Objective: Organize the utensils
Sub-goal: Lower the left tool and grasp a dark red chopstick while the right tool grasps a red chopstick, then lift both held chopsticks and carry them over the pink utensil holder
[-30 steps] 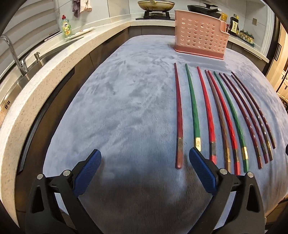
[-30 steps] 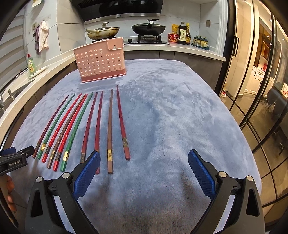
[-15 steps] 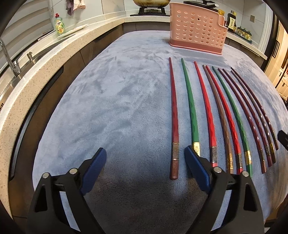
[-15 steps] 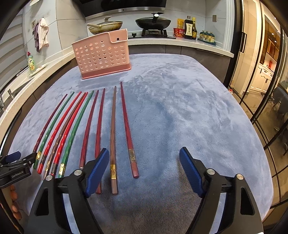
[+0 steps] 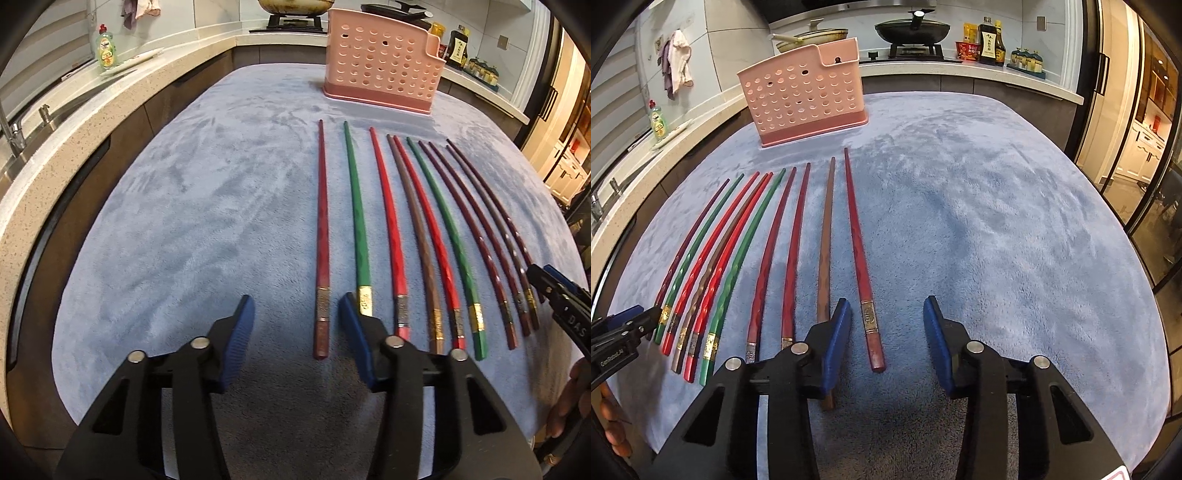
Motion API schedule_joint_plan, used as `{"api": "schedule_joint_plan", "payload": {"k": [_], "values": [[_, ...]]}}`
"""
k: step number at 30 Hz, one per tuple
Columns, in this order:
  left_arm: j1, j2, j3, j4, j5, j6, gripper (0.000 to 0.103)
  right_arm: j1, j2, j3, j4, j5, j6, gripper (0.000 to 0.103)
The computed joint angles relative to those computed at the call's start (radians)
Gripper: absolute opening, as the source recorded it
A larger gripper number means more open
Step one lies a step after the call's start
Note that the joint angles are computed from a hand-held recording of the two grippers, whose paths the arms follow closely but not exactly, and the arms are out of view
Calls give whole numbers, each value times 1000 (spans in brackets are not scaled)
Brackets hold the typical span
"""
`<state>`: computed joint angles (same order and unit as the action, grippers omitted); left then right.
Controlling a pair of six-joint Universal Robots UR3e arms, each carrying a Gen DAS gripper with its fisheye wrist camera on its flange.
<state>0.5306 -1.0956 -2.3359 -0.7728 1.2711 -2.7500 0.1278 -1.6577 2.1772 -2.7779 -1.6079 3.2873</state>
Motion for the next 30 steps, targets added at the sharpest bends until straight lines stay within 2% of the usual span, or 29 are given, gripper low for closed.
{"api": "schedule_joint_plan", "payload": {"k": [1, 7, 10, 11, 18, 25, 30], "values": [[4, 7, -1, -8, -5, 2, 36, -2, 0, 1, 1, 1, -1, 36], [45, 44, 1, -78, -57, 45, 18, -10, -18, 17, 4, 12, -13, 26], [65, 58, 11, -128, -87, 69, 9, -23, -39, 27, 19, 30, -22, 15], [71, 64, 14, -143, -95, 77, 8, -32, -50, 32, 28, 41, -25, 11], [134, 138, 46, -284, -153, 131, 7, -76, -155, 58, 88, 92, -45, 10], [244, 203, 193, -511, -250, 202, 7, -121, -285, -18, 198, 153, -74, 8], [255, 148, 342, -531, -298, 184, 7, -177, -312, -139, 255, 220, -90, 7]]}}
